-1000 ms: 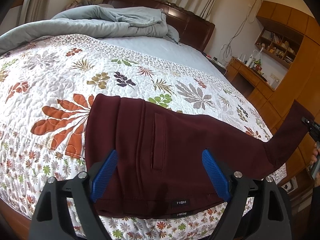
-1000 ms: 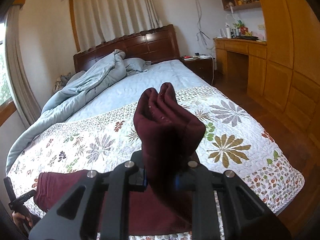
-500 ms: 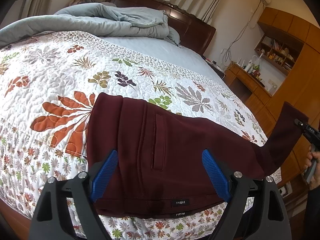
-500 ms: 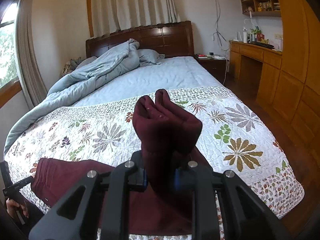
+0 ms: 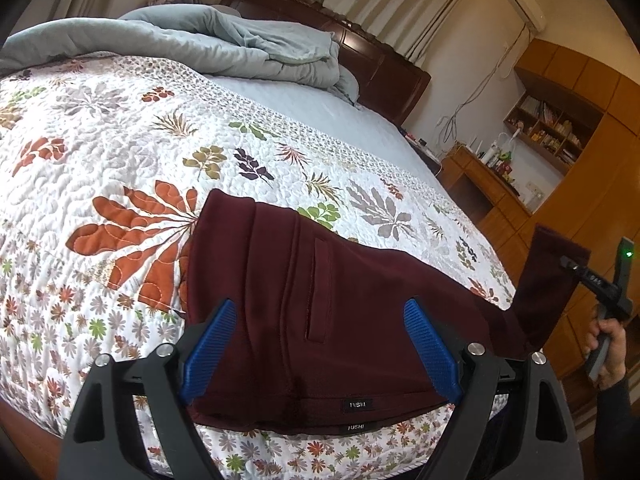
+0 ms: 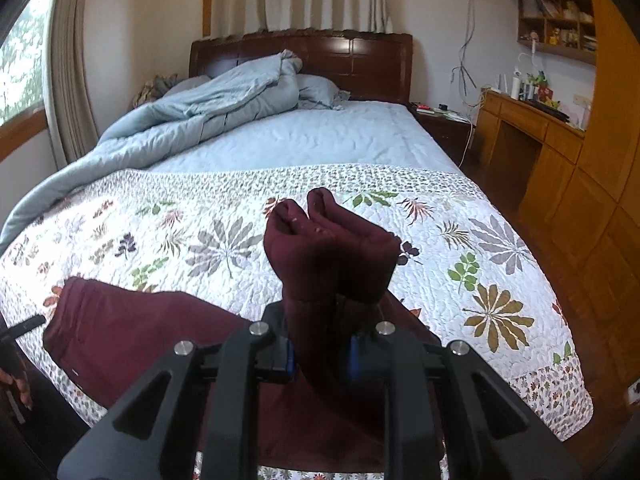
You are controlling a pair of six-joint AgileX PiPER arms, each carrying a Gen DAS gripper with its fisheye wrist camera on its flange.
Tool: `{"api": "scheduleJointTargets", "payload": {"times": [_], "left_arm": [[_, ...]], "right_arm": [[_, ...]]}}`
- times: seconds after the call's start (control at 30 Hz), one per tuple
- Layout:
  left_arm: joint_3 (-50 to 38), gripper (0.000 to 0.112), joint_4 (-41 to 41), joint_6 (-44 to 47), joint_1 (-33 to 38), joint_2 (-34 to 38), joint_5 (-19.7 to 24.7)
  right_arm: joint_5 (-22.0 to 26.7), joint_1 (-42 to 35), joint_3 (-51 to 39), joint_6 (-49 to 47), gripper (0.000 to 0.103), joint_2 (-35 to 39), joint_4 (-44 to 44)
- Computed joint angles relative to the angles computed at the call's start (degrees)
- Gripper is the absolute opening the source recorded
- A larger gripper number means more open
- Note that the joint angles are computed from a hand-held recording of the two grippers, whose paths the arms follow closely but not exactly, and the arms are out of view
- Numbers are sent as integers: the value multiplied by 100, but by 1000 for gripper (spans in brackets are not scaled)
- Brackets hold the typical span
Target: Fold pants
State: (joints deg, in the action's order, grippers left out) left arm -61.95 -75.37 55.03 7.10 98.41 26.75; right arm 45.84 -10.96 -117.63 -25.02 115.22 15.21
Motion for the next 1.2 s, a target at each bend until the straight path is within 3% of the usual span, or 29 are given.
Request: {"api": "scheduleJointTargets", "payload": {"times": [0.67,0.87,1.2], "left_arm": [[155,87,-974,756,466,94,672],[154,87,-983,782,483,102,694],[105,87,-881,693,433,136,662]], "right_arm": [[-1389,1440,1575,972,17,-125,-3124],[-1715,1721,2112,1507,17,-153,-4199],[-1993,1912,2527,2076,17,-111,-5179]]}}
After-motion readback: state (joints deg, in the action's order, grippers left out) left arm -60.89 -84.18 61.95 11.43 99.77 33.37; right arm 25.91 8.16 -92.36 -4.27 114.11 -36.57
